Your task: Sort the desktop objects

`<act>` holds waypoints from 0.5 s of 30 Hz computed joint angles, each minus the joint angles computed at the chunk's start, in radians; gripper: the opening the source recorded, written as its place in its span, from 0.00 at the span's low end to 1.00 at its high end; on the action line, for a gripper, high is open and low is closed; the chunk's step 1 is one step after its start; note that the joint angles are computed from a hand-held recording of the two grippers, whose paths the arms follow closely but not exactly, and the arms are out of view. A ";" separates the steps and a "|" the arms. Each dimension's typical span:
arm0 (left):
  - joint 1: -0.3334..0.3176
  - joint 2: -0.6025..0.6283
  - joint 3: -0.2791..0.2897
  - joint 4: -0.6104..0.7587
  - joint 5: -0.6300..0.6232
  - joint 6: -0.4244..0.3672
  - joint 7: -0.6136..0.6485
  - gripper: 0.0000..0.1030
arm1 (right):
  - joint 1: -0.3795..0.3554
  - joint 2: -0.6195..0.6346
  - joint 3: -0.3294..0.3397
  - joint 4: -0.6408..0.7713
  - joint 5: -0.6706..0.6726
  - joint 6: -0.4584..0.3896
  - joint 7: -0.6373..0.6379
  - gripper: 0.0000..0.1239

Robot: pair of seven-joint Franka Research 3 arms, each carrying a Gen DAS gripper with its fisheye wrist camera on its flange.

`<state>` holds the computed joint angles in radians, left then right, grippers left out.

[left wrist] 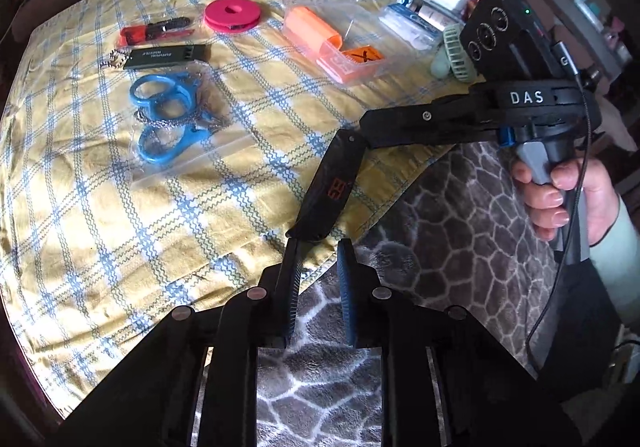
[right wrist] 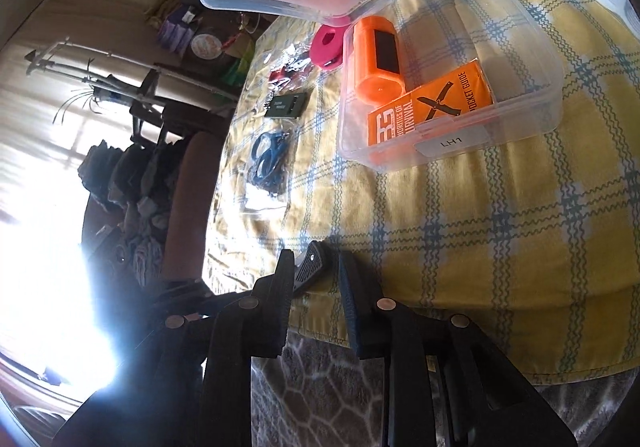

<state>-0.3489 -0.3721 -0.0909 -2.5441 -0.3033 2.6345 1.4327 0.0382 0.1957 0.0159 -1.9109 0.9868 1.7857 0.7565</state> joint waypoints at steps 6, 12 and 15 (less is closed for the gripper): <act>-0.002 0.001 0.007 -0.001 -0.010 0.003 0.011 0.16 | -0.010 0.020 0.000 0.012 0.018 -0.019 0.018 0.15; 0.004 -0.059 0.002 -0.009 0.035 0.021 -0.009 0.16 | -0.018 0.026 0.000 0.022 0.018 -0.034 0.034 0.15; -0.031 -0.044 0.032 0.005 -0.008 0.047 0.031 0.16 | -0.018 0.025 0.001 0.021 0.018 -0.032 0.033 0.15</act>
